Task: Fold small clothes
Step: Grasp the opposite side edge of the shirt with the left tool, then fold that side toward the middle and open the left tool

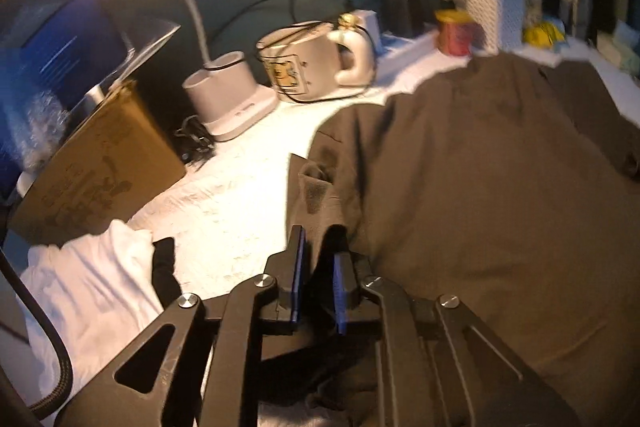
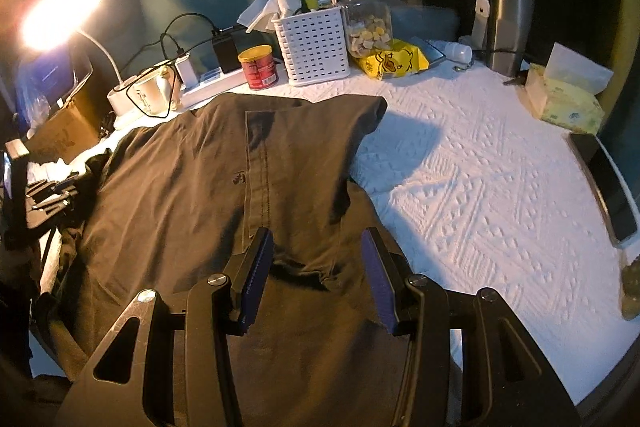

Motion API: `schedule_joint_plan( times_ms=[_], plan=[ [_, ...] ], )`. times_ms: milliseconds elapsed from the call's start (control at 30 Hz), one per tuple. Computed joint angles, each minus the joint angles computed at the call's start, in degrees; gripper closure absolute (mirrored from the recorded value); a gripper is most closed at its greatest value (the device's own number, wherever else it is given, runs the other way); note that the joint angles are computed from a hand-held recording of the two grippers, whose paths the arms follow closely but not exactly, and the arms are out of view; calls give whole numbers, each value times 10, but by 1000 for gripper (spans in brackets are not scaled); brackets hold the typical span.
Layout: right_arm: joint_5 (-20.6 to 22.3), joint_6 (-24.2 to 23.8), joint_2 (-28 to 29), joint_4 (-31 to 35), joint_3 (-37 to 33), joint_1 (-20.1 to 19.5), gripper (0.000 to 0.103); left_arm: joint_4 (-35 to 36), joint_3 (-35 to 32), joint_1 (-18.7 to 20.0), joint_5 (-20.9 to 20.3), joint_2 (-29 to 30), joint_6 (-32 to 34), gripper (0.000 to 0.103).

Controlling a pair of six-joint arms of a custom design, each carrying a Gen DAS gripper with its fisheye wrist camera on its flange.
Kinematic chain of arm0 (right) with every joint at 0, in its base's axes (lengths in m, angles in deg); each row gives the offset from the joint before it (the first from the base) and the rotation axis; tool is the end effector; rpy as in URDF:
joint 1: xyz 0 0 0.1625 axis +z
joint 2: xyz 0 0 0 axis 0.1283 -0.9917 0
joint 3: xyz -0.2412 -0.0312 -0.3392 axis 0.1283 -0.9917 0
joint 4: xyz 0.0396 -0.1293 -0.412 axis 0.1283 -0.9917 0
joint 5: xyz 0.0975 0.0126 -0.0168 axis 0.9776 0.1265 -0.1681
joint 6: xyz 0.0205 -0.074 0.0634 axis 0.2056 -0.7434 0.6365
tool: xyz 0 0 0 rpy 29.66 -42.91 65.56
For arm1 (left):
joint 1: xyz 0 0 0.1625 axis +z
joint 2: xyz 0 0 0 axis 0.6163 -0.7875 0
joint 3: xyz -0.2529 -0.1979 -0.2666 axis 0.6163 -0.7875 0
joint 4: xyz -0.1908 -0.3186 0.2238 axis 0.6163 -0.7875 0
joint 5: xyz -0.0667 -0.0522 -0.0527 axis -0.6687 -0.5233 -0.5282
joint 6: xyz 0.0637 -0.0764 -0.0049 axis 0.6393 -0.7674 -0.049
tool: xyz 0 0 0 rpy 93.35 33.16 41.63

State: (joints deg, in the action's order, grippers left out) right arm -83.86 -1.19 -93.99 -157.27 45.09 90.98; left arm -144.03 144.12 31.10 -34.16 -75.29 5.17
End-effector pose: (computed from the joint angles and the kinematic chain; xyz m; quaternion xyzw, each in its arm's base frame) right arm 0.1851 -0.7270 0.1324 0.1087 -0.9077 0.2734 0.2993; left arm -0.0819 -0.8114 0.1873 0.2106 0.8228 -0.2969 0.4365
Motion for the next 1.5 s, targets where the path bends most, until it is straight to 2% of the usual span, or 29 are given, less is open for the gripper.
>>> schedule_joint_plan(
  times_ms=[133, 300, 467, 667, 933, 1033, 1167, 1233, 1300, 1367, 1433, 1500],
  plan=[
    [20, 3, -3, 1, -1, -10, 54, 19, -3, -2, -18, -12, -54, 98],
    [41, -5, -9, -7, 3, -20, 54, 60, -23, -1, -35, -10, -99, 101],
    [55, -6, -19, -18, 13, -31, 54, 83, -40, -6, -46, -4, -112, 101],
    [69, -3, -31, -34, 26, -44, 54, 123, -76, -17, -80, 16, -122, 101],
    [85, -13, -40, -47, 34, -54, 54, 251, -170, -17, -133, 76, -170, 101],
    [87, -18, -41, -55, 33, -54, 54, 298, -204, -11, -143, 98, -210, 100],
    [88, -26, -41, -61, 30, -53, 54, 341, -207, -4, -176, 95, -250, 99],
    [87, -30, -41, -63, 29, -52, 54, 334, -188, -5, -183, 82, -249, 92],
    [87, -32, -40, -61, 29, -51, 54, 307, -152, -7, -183, 61, -236, 73],
    [85, -33, -40, -59, 30, -50, 54, 271, -114, -9, -179, 41, -213, 40],
    [82, -34, -40, -57, 32, -48, 54, 242, -81, -13, -170, 23, -190, 32],
    [80, -35, -40, -56, 34, -45, 54, 221, -46, -17, -156, 6, -174, 32]
  ],
)
